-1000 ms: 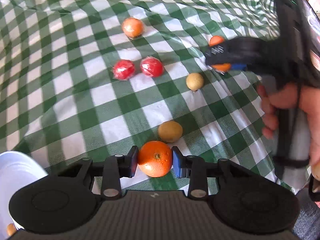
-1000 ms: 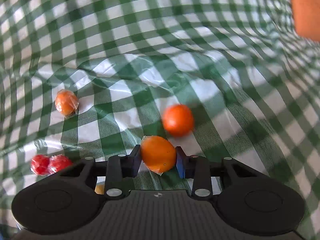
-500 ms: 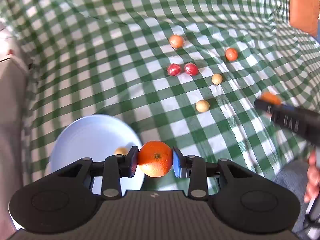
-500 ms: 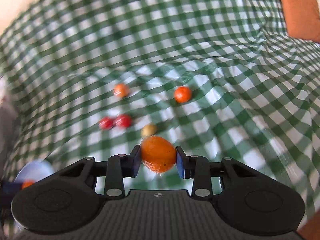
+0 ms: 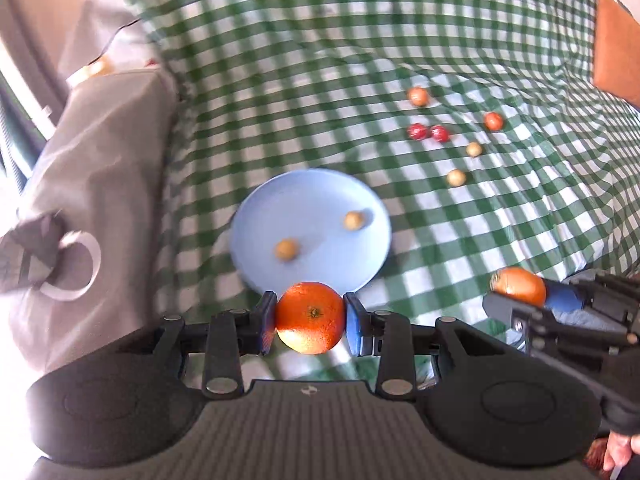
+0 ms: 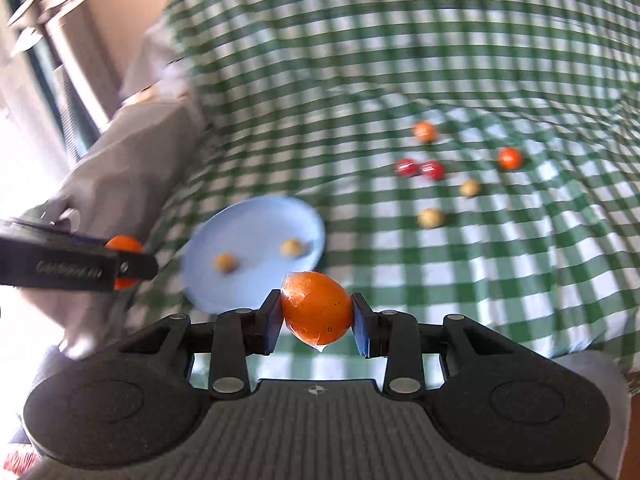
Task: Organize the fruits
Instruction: 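Carry the mandarin and wrapped orange over the plate with both tools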
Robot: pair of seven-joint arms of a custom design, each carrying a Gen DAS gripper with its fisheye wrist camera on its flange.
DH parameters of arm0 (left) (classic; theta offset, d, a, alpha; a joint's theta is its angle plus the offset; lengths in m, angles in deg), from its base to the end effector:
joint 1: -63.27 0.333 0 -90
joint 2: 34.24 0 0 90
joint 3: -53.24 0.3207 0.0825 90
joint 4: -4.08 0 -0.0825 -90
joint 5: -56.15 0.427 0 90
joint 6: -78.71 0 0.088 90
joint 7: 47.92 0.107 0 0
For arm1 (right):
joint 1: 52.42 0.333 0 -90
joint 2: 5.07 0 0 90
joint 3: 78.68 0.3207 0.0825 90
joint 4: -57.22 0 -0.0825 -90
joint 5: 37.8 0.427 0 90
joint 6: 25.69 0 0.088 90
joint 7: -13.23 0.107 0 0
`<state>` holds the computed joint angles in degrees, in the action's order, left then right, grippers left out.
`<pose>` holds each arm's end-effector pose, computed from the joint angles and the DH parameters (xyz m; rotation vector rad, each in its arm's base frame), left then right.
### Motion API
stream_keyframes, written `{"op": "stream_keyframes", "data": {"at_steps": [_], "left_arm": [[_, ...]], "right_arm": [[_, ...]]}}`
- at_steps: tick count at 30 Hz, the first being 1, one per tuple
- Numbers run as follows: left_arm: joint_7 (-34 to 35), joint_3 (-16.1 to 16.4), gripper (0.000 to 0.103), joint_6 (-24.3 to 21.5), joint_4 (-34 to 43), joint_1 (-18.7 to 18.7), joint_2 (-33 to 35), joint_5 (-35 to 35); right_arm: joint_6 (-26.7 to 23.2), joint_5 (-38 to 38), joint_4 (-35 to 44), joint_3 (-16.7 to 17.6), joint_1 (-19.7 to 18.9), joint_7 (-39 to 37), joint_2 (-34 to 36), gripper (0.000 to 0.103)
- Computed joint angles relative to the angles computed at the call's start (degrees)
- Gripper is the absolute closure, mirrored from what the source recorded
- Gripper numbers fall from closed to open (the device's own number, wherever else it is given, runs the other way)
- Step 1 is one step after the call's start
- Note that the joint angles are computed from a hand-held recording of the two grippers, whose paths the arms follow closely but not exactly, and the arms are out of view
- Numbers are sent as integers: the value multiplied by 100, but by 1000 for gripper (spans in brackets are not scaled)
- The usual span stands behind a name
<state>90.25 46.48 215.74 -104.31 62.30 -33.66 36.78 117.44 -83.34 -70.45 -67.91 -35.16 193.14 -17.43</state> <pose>0.6383 -0.0892 0.5395 -1.0531 2.5385 -0.6545 0.4910 0.2712 0.4983 -1.2210 2.1478 -0.6862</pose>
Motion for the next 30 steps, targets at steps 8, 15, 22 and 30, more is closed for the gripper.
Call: {"op": "stream_keyframes", "data": {"at_steps": [8,15,22,30], "left_arm": [[182,233,64,-61,-211,296,-211,-205],[139,268,64,-97,-161,399,-153,-309],[-45,202,64,-47,140,396,132,-298],[-489,59,64,37,777,277,818,13]], "right_arm": [[-259,86,571,99,382,-705,435,66],[-410,54,785,33,526,-1020,579,66],[-453,127,815,-35,548,-1195,637,66],[-399,23,1038,-179,467,-1199,945,66]]}}
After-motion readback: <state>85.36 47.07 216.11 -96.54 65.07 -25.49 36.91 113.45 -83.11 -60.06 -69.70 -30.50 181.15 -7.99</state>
